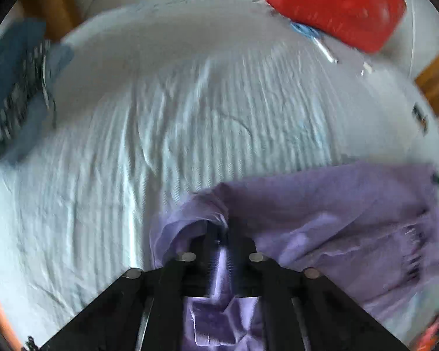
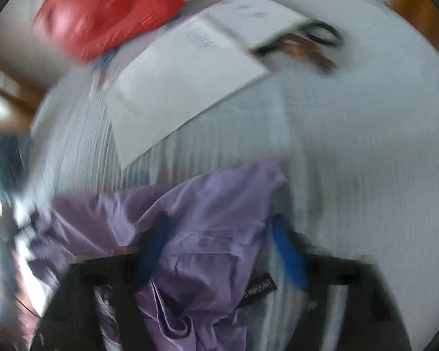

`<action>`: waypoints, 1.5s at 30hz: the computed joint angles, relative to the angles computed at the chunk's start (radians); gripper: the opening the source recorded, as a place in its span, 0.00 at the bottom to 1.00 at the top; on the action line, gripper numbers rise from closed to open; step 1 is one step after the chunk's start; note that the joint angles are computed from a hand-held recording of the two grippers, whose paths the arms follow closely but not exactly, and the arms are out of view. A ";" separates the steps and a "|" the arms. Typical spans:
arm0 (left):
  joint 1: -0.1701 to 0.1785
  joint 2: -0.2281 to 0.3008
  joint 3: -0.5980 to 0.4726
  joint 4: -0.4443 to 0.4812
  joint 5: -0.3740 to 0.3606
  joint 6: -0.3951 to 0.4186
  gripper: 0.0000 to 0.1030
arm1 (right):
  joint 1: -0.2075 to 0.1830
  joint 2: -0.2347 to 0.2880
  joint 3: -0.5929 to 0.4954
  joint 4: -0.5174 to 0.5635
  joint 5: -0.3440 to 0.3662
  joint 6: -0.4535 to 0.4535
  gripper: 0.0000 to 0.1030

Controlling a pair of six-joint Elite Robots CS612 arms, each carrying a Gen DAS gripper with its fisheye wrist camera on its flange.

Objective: Fold clothes

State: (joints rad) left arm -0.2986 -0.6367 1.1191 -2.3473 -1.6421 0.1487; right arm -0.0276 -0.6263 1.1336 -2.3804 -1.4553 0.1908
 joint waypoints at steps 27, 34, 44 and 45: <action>0.028 -0.125 0.144 -0.043 -0.131 -0.006 0.53 | 0.026 -0.062 0.111 -0.122 0.036 -0.004 0.62; 0.025 -0.127 0.205 -0.011 -0.059 -0.018 0.53 | 0.044 -0.035 0.083 -0.098 -0.025 -0.054 0.05; 0.052 -0.116 0.182 -0.066 0.020 -0.173 0.54 | 0.057 -0.139 0.241 -0.138 0.127 -0.418 0.07; 0.054 -0.121 0.185 -0.076 0.020 -0.177 0.54 | 0.058 -0.142 0.244 -0.108 0.117 -0.427 0.11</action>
